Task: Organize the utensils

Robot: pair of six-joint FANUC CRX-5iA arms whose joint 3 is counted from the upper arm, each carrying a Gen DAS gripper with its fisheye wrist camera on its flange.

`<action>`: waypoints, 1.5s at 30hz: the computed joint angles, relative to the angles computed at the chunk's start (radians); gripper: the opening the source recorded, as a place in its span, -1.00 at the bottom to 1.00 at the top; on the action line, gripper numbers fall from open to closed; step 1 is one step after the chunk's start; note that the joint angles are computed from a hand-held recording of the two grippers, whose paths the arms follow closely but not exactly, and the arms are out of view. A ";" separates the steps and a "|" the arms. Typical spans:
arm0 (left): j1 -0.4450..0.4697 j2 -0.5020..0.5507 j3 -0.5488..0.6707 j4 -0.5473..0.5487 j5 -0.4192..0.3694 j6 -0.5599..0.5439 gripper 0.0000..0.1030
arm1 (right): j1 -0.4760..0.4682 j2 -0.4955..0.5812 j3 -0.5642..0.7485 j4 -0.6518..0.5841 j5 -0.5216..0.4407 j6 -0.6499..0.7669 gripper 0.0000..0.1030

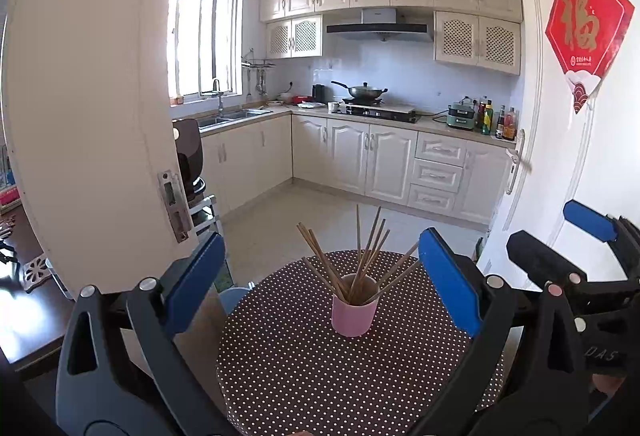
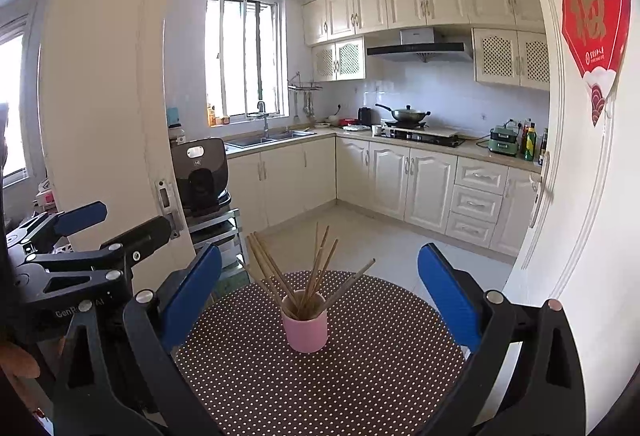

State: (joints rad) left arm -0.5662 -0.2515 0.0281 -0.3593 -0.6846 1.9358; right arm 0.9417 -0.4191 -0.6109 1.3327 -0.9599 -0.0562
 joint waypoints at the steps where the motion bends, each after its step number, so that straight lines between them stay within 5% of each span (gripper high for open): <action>1: -0.007 0.002 0.006 -0.013 -0.007 0.011 0.85 | -0.001 -0.001 0.000 0.004 -0.001 0.006 0.84; 45: -0.015 -0.007 0.003 -0.048 -0.001 0.012 0.86 | 0.027 0.005 0.004 0.010 -0.030 0.024 0.84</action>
State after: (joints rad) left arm -0.5810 -0.2582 0.0312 -0.4071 -0.6859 1.9475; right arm 0.9684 -0.4143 -0.6074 1.3427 -0.9902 -0.0318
